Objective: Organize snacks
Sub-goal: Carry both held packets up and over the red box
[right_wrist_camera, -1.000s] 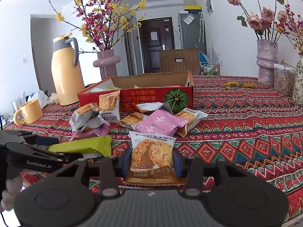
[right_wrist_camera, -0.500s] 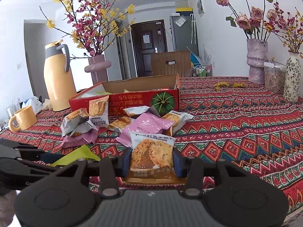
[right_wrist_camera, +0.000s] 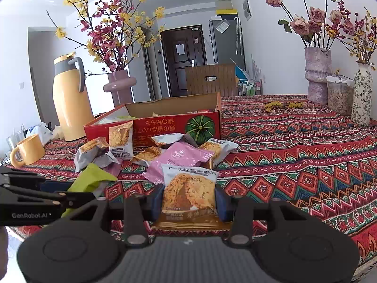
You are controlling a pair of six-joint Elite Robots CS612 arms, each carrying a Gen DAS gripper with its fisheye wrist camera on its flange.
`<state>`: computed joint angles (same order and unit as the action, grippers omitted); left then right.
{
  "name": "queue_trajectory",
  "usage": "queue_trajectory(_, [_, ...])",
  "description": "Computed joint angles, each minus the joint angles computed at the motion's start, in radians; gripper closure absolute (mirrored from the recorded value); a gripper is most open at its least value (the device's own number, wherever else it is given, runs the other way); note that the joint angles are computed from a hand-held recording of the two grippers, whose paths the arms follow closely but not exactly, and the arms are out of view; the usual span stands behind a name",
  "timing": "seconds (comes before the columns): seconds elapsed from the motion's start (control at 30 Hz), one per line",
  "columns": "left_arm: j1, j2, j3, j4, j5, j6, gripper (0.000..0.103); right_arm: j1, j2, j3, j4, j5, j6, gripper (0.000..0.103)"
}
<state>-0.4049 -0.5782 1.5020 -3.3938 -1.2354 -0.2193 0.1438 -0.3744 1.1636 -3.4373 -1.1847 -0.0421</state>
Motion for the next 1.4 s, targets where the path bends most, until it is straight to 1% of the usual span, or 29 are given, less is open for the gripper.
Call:
queue_trajectory(0.23, [-0.005,-0.010,0.006,-0.053,0.025,0.001,0.068,0.002,0.000,-0.008,-0.016,0.005,0.003,0.059])
queue_trajectory(0.33, [-0.005,-0.019,0.010,-0.075,0.027,0.013,0.068,0.003,0.001,-0.014,-0.025,0.003,0.008,0.059])
queue_trajectory(0.53, [-0.010,-0.032,0.004,-0.123,0.062,0.036,0.068,0.004,0.003,-0.033,-0.051,-0.005,0.021,0.059])
queue_trajectory(0.77, [-0.012,-0.034,-0.024,-0.186,0.090,0.067,0.068,0.007,0.017,-0.085,-0.073,-0.012,0.031,0.059])
queue_trajectory(0.93, [-0.004,-0.023,-0.065,-0.213,0.087,0.061,0.068,0.013,0.037,-0.148,-0.063,-0.020,0.025,0.059])
queue_trajectory(1.13, [0.013,-0.005,-0.129,-0.187,0.094,0.047,0.068,0.020,0.077,-0.262,-0.025,-0.022,0.029,0.059])
queue_trajectory(1.4, [0.034,0.022,-0.221,-0.096,0.117,0.035,0.068,0.027,0.159,-0.466,0.072,-0.006,0.062,0.059])
